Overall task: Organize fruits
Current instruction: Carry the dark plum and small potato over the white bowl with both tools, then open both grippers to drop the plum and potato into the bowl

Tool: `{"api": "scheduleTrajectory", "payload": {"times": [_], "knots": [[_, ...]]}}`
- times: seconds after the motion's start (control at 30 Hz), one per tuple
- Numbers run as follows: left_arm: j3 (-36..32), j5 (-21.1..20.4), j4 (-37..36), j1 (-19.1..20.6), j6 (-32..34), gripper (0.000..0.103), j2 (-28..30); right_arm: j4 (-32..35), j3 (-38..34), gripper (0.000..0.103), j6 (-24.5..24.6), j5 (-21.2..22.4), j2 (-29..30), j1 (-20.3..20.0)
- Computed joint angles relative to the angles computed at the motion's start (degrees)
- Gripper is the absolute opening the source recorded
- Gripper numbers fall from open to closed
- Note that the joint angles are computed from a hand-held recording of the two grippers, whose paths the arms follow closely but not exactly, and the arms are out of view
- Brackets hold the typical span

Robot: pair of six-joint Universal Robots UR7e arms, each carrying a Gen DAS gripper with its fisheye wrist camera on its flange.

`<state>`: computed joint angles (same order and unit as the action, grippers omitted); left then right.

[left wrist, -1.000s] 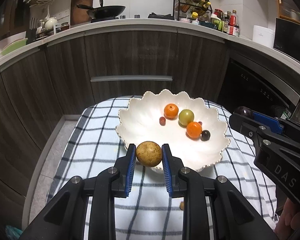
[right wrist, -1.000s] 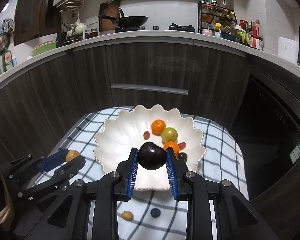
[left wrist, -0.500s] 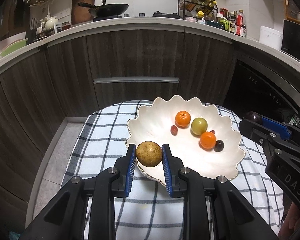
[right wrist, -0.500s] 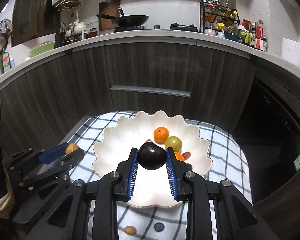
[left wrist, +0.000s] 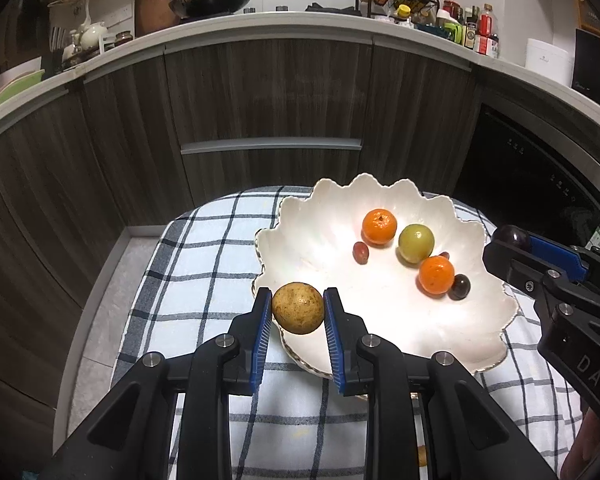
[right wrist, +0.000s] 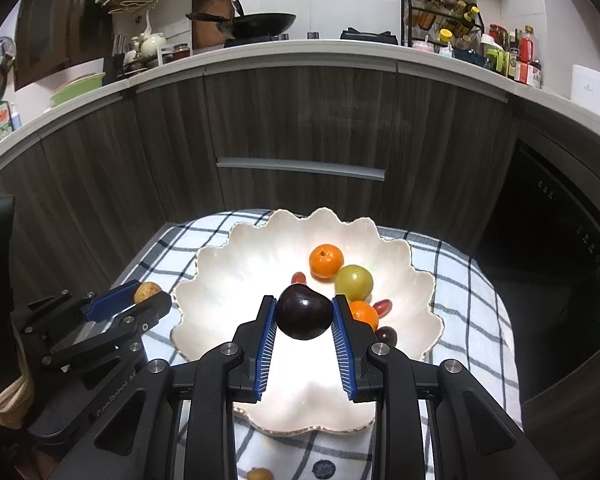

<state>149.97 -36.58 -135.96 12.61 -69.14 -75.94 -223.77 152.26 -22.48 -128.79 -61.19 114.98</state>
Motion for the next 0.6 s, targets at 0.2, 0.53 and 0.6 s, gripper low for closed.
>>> {"api": "scheduleTrajectory", "payload": {"times": [0.2, 0.53, 0.6], "knots": [[0.3, 0.3, -6.0, 3.5, 4.4, 0.026, 2.3, -0.3, -1.3, 0.029, -0.6, 0.5, 2.3, -1.2], [0.2, 0.0, -10.9, 6.6, 8.3, 0.027, 4.7, -0.2, -2.3, 0.029, -1.6, 1.1, 4.5, -2.9], [0.3, -0.2, -11.8, 6.8, 8.8, 0.027, 5.0, 0.3, -2.5, 0.029, -1.6, 1.1, 4.6, -3.2]]}}
